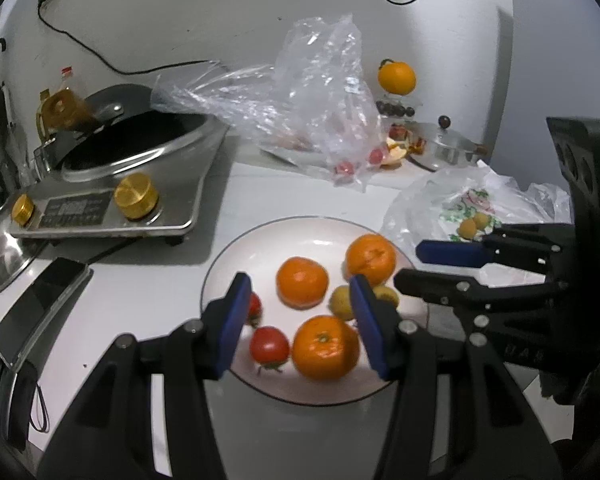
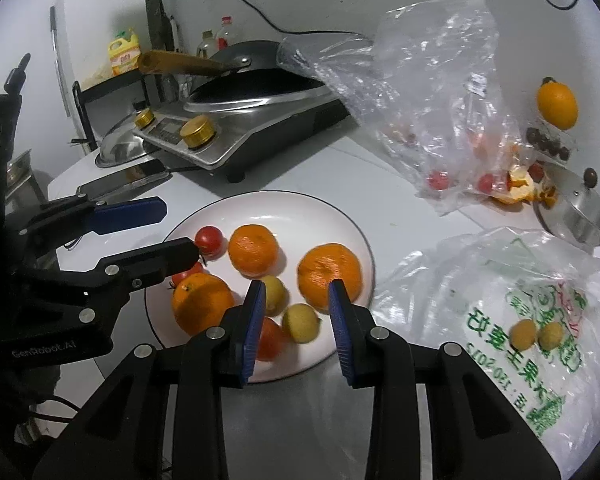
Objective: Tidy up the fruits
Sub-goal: 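Lower the small yellow fruit onto the plate and open the right gripper, then move both open grippers from the plate over the plastic bag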
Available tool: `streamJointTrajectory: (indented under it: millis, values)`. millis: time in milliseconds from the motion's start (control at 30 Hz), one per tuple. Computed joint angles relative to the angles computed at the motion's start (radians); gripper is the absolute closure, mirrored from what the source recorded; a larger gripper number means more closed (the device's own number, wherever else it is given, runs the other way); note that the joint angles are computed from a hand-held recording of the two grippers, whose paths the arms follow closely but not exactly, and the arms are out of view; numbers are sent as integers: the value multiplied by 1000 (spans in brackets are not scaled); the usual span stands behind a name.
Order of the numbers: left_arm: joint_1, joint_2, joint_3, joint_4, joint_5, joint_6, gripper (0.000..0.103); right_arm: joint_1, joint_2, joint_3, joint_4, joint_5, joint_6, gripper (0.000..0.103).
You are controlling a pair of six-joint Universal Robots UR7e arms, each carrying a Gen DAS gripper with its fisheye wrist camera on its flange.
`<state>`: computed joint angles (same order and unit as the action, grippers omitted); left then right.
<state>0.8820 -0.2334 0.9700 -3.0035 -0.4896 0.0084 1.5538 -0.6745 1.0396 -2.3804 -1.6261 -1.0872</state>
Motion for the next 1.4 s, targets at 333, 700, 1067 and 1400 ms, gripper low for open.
streamJointTrajectory:
  millis: [333,700,1067,1400]
  values:
    - [-13,63,-107,75,0,0,50,-27,-25,-8,-2,19,4,69]
    - [-33,144,-240,161,10,3,50,-60,-52,-24,9,46,10,69]
    - [-47,243,-415,270,-3,16,50,-93,-70,-50,14,69,19,69]
    - [-47,383,-683,422,-39,18,50,-122,-63,-106,27,62,31,69]
